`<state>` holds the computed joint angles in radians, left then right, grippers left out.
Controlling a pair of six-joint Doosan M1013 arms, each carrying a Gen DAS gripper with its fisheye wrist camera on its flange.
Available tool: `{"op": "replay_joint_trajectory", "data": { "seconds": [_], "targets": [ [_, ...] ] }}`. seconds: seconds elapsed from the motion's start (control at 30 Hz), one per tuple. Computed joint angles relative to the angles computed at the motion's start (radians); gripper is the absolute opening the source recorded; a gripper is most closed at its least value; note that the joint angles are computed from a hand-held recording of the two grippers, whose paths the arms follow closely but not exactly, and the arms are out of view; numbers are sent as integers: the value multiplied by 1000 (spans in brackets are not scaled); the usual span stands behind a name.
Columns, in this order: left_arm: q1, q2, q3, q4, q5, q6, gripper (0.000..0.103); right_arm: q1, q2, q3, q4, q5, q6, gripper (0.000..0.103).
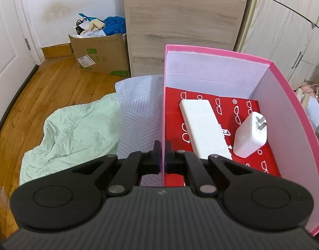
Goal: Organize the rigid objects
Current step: 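Grasp the large white laptop charger with the right gripper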
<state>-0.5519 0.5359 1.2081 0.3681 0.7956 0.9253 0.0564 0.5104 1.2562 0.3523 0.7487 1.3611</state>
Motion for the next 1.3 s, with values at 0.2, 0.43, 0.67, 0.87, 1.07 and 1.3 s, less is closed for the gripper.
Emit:
{"op": "replay_joint_trajectory", "data": {
  "seconds": [0.2, 0.43, 0.67, 0.87, 1.07, 1.3],
  "targets": [
    [0, 0, 0, 4, 3, 3, 2, -12, 56, -41, -16, 89, 75, 68],
    [0, -2, -1, 9, 13, 7, 2, 9, 71, -16, -22, 6, -217, 69],
    [-4, 1, -9, 10, 25, -3, 2, 26, 85, -26, -63, 20, -310, 73],
    [-7, 0, -7, 29, 27, -15, 2, 52, 85, -10, -216, -30, -241, 70],
    [-5, -2, -5, 26, 26, -26, 2, 39, 104, -50, -162, 32, -142, 67],
    [-5, -2, -6, 24, 29, -26, 2, 50, 25, 40, -165, -102, -99, 67]
  ]
}}
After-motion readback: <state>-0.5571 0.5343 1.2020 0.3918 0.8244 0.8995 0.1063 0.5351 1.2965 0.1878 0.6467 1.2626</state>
